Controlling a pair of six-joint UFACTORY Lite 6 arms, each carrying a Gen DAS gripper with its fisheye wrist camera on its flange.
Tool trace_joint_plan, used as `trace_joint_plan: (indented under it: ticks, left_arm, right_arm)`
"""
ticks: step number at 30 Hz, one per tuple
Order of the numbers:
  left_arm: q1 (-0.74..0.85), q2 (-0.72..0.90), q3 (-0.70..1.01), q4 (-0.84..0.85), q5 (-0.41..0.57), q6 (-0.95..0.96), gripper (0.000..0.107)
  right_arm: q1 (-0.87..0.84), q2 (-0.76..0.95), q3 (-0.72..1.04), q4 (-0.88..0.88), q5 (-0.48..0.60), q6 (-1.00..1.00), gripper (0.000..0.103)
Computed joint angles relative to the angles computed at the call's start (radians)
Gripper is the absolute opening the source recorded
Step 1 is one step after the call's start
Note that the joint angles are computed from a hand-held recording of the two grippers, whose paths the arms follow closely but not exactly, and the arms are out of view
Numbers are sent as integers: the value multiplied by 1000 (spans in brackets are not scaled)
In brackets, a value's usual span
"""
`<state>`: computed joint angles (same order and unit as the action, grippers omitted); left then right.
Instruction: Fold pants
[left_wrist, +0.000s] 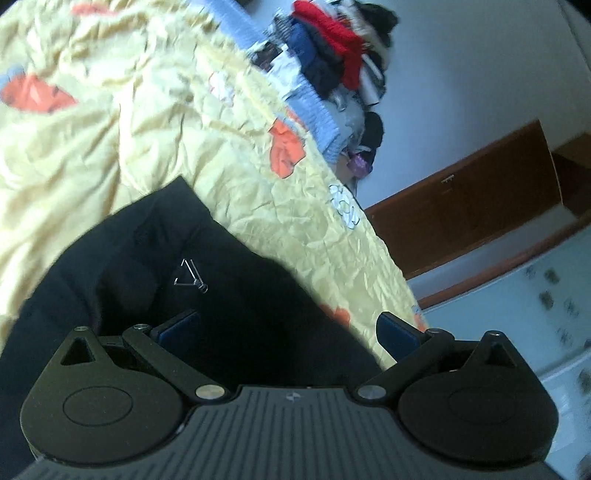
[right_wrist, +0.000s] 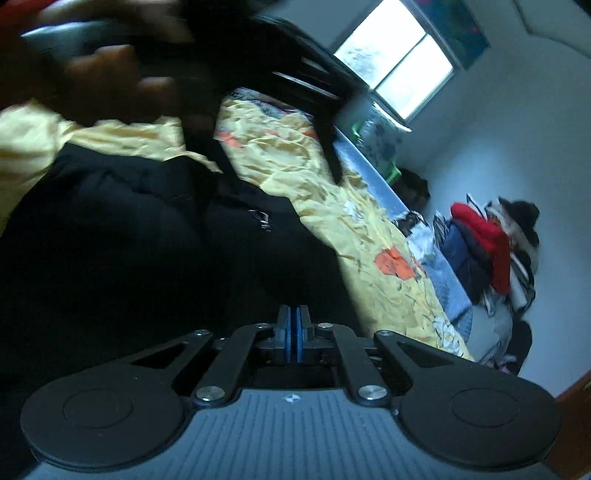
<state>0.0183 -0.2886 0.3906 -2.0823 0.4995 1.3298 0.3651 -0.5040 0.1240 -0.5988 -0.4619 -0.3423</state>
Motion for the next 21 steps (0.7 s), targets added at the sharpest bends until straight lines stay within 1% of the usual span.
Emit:
trace_joint_plan:
  ticks: [1,2,3,4,7,11,13,14,15,16,17,18,19,20,21]
  left_arm:
    - [18,58,39,20,20,-29,102]
    - [35,102,78,71,24,-98,102]
    - [44,115,100,120,13,-168,102]
    - [45,105,103,144,-3,-204,102]
    - [-6,-25,22,119,-79,-169,103]
    - [-91,-203,-114,134,-180,-201,102]
    - [-86,-257,-153,230,-178,-291,102]
    - [-77,-272,-165,245,-166,-297,102]
    - [-68,-291,-173,281,-158,-317,102]
    - [-62,-301,-174,312,-157,-337,102]
    - [-57,-297,-166,331,-153,-343,102]
    - [-45,-294,-159,347,-143,-345,102]
    - [-39,-291,-153,352,-137,-344,102]
    - [-31,-284,-147,357,-127,-346,102]
    - [-17,-271,-139,359,-111,-346,102]
  right_arm:
    - [3,15,11,1,11,1,3]
    - [8,48,29,31,12,-29,3]
    - [-4,76,47,19,-4,-20,3]
    - [-34,113,79,-32,-20,31,4]
    - [-149,304,273,-278,-41,333,5]
    - [-226,691,643,-511,-56,752,7]
    - [-237,826,806,-665,-42,961,7]
    - [-239,895,890,-744,-40,1066,7]
    - [-243,930,932,-830,-46,1170,7]
    - [-244,990,1002,-905,-60,1275,9]
    - [-243,1023,1041,-938,-69,1337,15]
    - [-244,1037,1054,-944,-76,1357,20]
    - [-243,1034,1042,-922,-80,1342,39]
    - [-234,1049,1056,-897,-70,1326,69]
    - [-226,1040,1035,-847,-66,1275,81]
